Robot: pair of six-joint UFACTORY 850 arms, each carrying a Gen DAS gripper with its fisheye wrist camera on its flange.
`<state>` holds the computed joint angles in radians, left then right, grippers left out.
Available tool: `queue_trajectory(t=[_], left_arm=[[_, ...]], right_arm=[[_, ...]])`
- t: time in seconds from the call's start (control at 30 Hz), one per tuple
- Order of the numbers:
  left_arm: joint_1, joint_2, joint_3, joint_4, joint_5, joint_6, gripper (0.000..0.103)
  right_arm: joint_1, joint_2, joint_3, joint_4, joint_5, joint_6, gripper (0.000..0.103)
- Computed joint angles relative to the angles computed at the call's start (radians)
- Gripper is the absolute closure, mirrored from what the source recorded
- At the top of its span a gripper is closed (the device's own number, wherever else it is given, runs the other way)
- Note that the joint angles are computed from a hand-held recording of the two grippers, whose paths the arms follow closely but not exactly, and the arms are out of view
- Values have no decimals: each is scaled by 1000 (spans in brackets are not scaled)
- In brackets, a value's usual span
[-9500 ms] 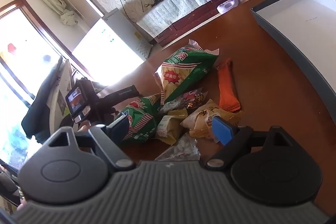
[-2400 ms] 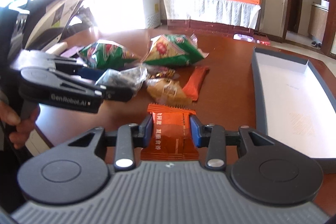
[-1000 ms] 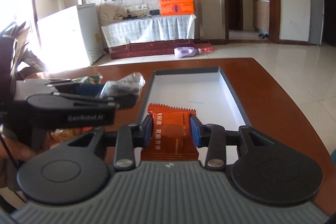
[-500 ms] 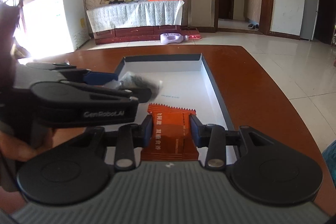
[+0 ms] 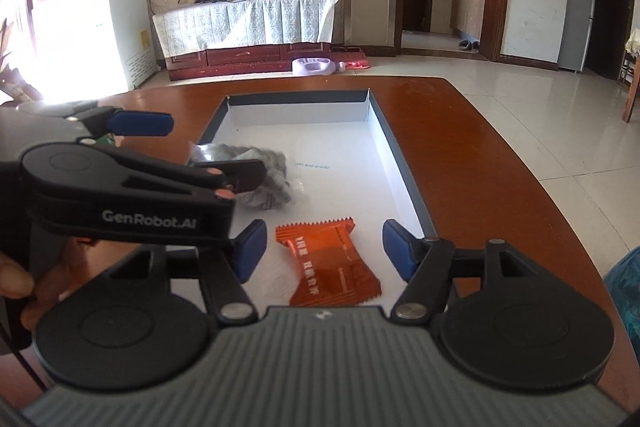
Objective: Organize snacks
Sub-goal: 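Carry both packets into the box lid and open both tools, then grasp the cream biscuit packet with the left tool while the right tool grasps the peanut bag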
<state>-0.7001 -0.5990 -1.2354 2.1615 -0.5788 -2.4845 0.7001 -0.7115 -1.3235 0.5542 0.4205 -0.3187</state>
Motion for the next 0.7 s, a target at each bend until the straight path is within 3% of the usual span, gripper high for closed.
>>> queue_trajectory(t=[0.13, 0.37, 0.57, 0.7], left_arm=[[-18, 94, 120, 5, -70, -82, 5], [-36, 258, 334, -117, -175, -3, 4], [-44, 384, 514, -277, -213, 74, 4], [-33, 420, 590, -325, -189, 46, 4]], right_arm=[[27, 31, 37, -1, 49, 30, 36], [93, 42, 38, -18, 74, 18, 35], [131, 46, 29, -210, 57, 187, 35], [153, 12, -24, -351, 15, 278, 35]])
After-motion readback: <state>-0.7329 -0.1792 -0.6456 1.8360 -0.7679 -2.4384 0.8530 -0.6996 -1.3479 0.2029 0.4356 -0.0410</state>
